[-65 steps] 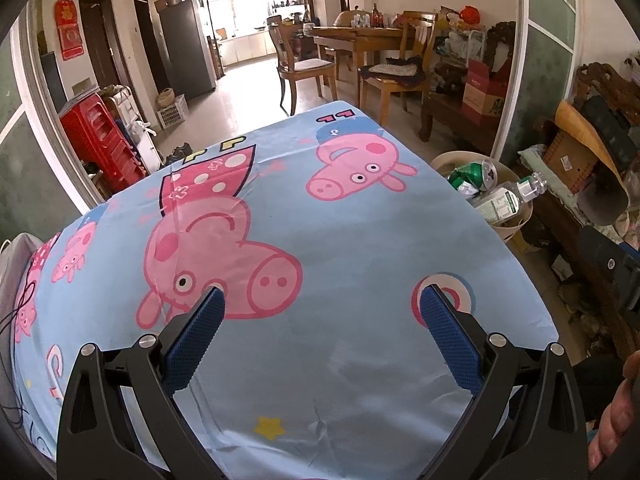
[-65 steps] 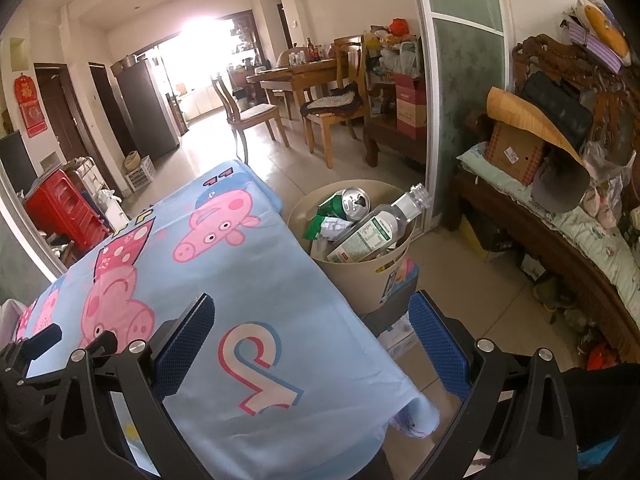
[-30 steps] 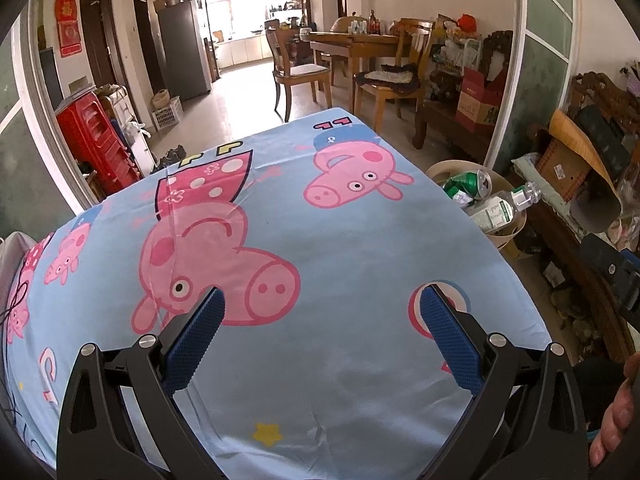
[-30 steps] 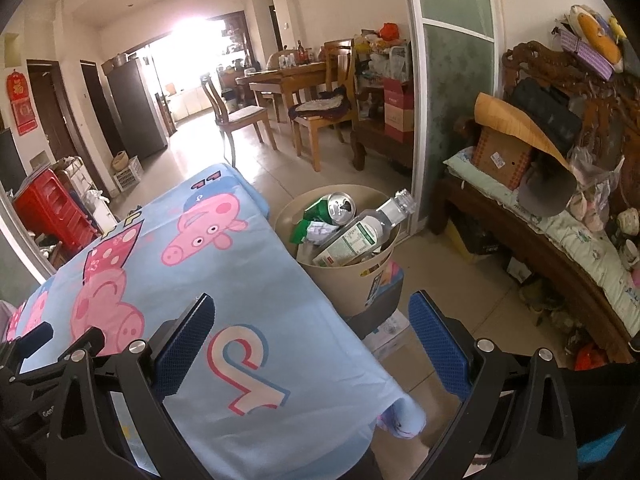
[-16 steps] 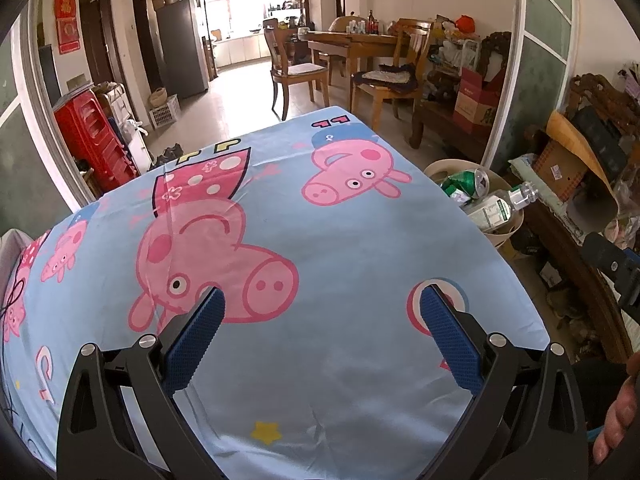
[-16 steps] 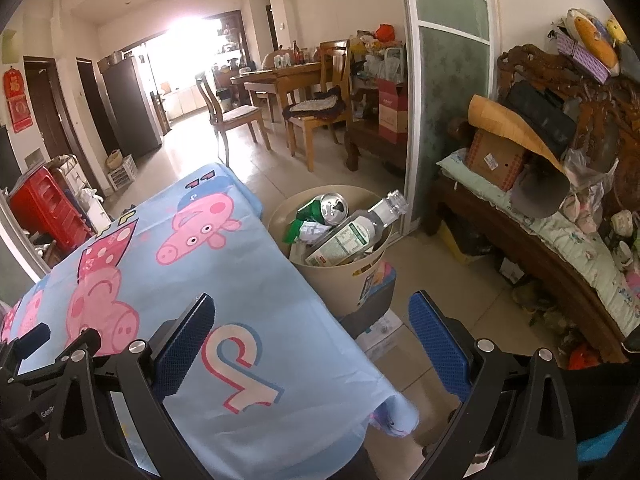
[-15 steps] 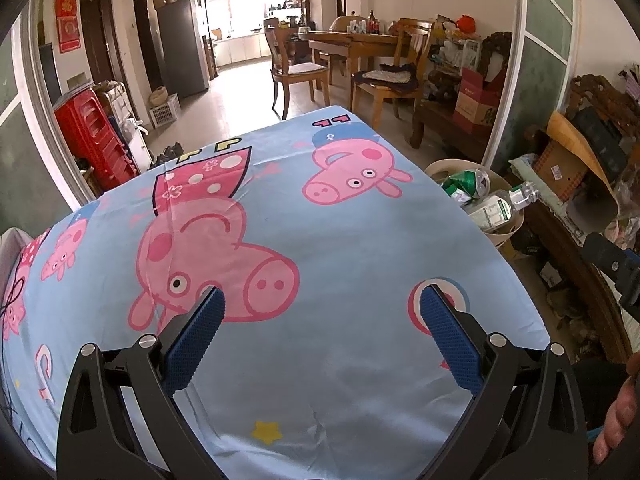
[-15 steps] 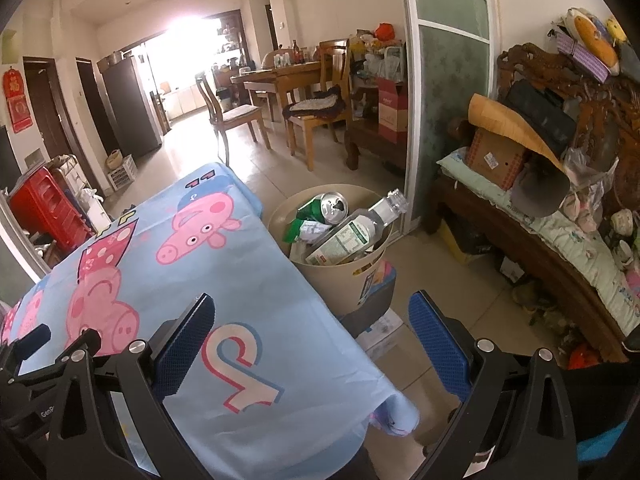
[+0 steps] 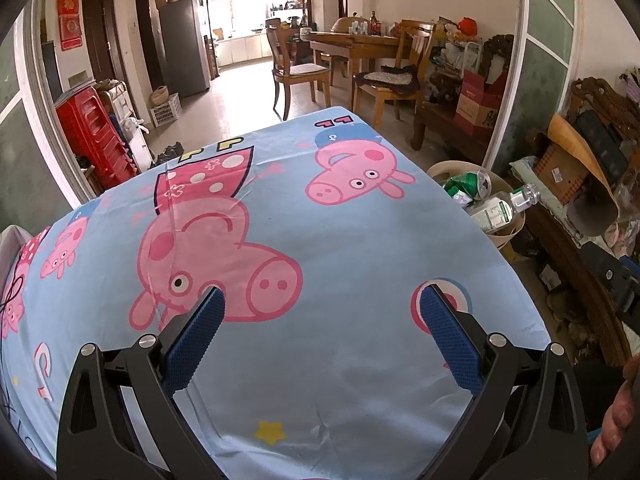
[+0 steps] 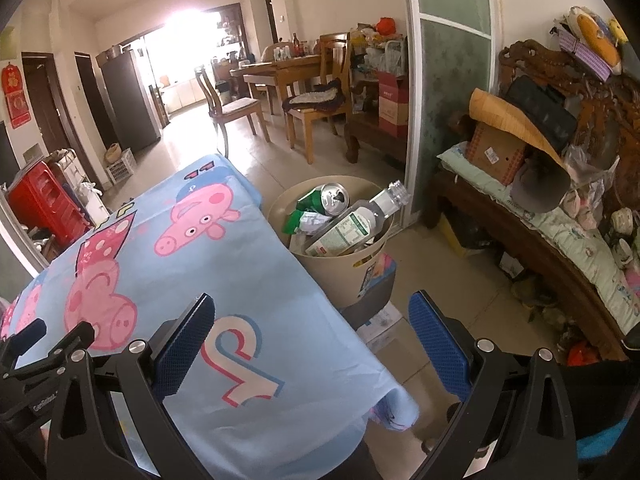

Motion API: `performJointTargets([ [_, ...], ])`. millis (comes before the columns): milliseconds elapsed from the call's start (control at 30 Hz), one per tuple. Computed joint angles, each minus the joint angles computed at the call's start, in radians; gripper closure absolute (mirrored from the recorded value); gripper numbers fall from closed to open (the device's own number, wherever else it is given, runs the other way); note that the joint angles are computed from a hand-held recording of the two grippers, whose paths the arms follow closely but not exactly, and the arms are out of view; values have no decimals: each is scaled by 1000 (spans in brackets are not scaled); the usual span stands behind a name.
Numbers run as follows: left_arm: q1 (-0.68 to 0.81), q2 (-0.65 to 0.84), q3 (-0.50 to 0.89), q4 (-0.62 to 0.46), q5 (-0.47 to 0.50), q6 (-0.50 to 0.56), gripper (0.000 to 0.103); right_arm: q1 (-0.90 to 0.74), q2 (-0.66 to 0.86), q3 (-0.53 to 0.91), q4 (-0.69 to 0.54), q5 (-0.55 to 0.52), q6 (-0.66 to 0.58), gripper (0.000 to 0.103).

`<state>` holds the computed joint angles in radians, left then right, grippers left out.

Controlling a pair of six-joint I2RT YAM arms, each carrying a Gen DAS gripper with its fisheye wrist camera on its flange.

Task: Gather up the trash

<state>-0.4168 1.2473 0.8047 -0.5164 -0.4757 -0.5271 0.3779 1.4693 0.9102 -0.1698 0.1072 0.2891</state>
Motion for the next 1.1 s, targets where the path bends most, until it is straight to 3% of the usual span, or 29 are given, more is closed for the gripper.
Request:
performJointTargets([
  [1100,12,16,-8,12,8,15,6,16,39,-7,34,-30,0,10],
])
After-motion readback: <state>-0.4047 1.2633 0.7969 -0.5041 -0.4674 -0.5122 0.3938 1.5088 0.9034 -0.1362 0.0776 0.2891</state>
